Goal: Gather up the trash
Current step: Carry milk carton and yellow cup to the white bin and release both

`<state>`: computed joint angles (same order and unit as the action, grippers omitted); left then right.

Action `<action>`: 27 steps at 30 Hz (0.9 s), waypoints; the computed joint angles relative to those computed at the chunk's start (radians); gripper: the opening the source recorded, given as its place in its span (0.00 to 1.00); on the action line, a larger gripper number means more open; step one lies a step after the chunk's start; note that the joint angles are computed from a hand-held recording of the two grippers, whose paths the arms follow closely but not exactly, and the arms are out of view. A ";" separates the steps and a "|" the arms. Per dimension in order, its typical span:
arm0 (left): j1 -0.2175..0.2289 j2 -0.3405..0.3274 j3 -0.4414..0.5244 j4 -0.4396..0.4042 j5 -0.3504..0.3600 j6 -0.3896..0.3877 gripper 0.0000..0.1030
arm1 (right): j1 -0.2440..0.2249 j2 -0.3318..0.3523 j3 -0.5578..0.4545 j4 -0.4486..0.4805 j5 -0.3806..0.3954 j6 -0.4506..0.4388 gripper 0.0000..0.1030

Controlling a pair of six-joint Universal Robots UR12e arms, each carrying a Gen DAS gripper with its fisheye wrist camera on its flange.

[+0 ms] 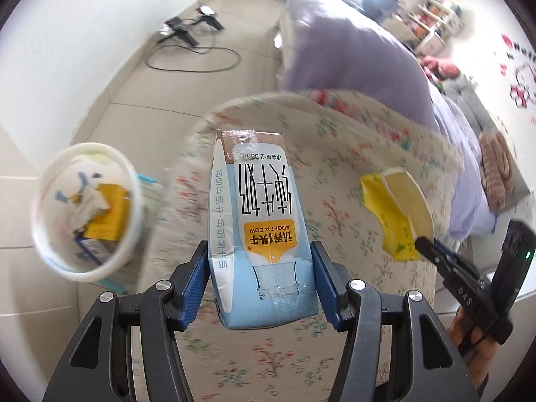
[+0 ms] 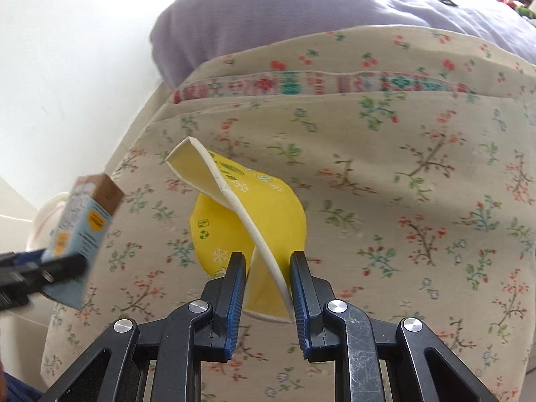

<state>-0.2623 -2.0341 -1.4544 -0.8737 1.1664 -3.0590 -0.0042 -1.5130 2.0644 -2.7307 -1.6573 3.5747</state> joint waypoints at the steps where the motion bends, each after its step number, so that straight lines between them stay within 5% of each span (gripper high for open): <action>1: 0.014 0.001 0.004 0.001 0.001 -0.011 0.59 | 0.003 0.004 -0.004 -0.005 0.003 -0.001 0.23; 12: 0.131 -0.034 0.055 -0.040 0.043 -0.123 0.59 | 0.047 0.064 -0.058 -0.024 0.060 -0.028 0.23; 27: 0.151 -0.087 0.096 -0.120 0.043 -0.114 0.59 | 0.127 0.186 -0.178 -0.048 0.171 -0.066 0.23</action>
